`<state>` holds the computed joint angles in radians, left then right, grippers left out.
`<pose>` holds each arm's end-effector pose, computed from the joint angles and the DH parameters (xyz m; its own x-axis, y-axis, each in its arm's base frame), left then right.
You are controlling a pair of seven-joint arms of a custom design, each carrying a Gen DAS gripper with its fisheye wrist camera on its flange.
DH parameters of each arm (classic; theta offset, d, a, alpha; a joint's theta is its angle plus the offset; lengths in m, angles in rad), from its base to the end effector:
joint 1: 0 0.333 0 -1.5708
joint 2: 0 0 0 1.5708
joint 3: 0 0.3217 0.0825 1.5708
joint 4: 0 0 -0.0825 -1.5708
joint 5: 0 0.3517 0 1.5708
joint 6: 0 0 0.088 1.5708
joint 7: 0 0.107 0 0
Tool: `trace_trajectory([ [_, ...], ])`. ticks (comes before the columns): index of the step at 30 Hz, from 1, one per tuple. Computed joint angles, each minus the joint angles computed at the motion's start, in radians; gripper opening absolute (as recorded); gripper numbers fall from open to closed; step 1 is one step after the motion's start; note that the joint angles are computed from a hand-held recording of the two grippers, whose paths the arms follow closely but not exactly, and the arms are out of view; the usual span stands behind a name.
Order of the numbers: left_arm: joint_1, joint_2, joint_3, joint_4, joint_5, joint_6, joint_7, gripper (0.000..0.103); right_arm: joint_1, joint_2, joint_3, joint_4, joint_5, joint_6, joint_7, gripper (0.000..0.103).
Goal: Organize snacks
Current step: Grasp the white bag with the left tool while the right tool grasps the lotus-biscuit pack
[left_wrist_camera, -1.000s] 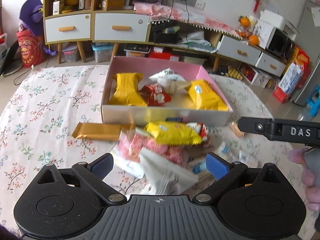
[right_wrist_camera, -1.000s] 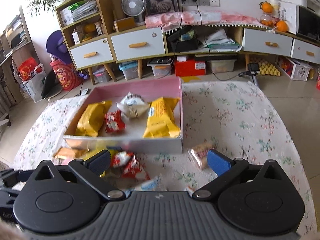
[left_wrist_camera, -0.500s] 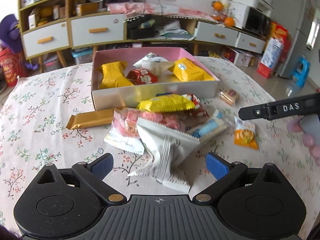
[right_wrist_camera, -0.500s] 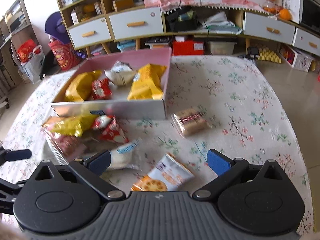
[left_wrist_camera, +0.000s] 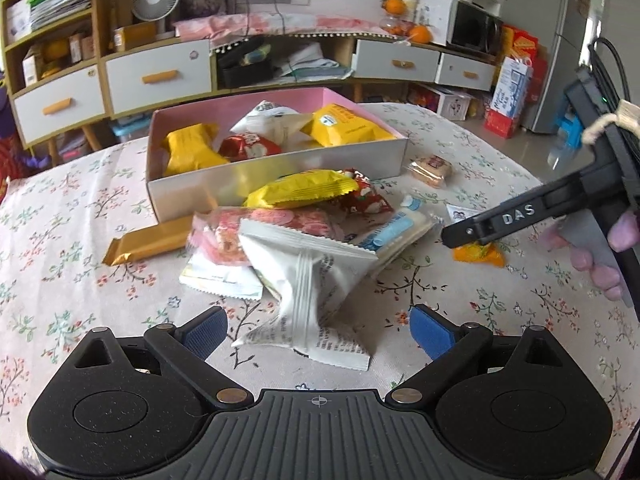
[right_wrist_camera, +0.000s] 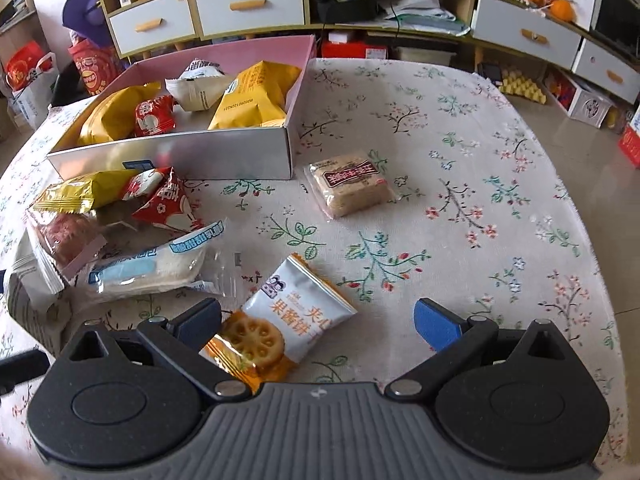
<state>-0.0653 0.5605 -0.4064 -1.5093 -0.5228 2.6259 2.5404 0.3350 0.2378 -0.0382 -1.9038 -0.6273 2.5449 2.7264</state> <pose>0.6687 -0.2560 0.4404 -0.8161 -0.5749 0.0584 -0.4384 0.5501 -0.7108 0.5884 0.1894 0.4397 -0.3815 -0.9238 -0.0318 -0.7577 0.3322 -0.5618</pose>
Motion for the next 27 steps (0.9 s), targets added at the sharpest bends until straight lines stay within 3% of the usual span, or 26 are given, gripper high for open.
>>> trace_trajectory([
  [6,-0.015,0.010,0.004,0.004,0.018,0.027,-0.013,0.085,0.012,0.020,-0.005,0.024,-0.027,-0.014,0.019,0.103],
  [13,-0.035,0.014,0.032,0.022,0.080,0.013,-0.080,0.049,0.008,0.002,-0.002,-0.002,-0.044,0.001,-0.015,0.103],
  [27,-0.014,-0.003,0.037,0.032,0.071,-0.040,-0.130,0.041,-0.048,-0.091,0.010,-0.140,-0.069,0.074,-0.046,0.102],
])
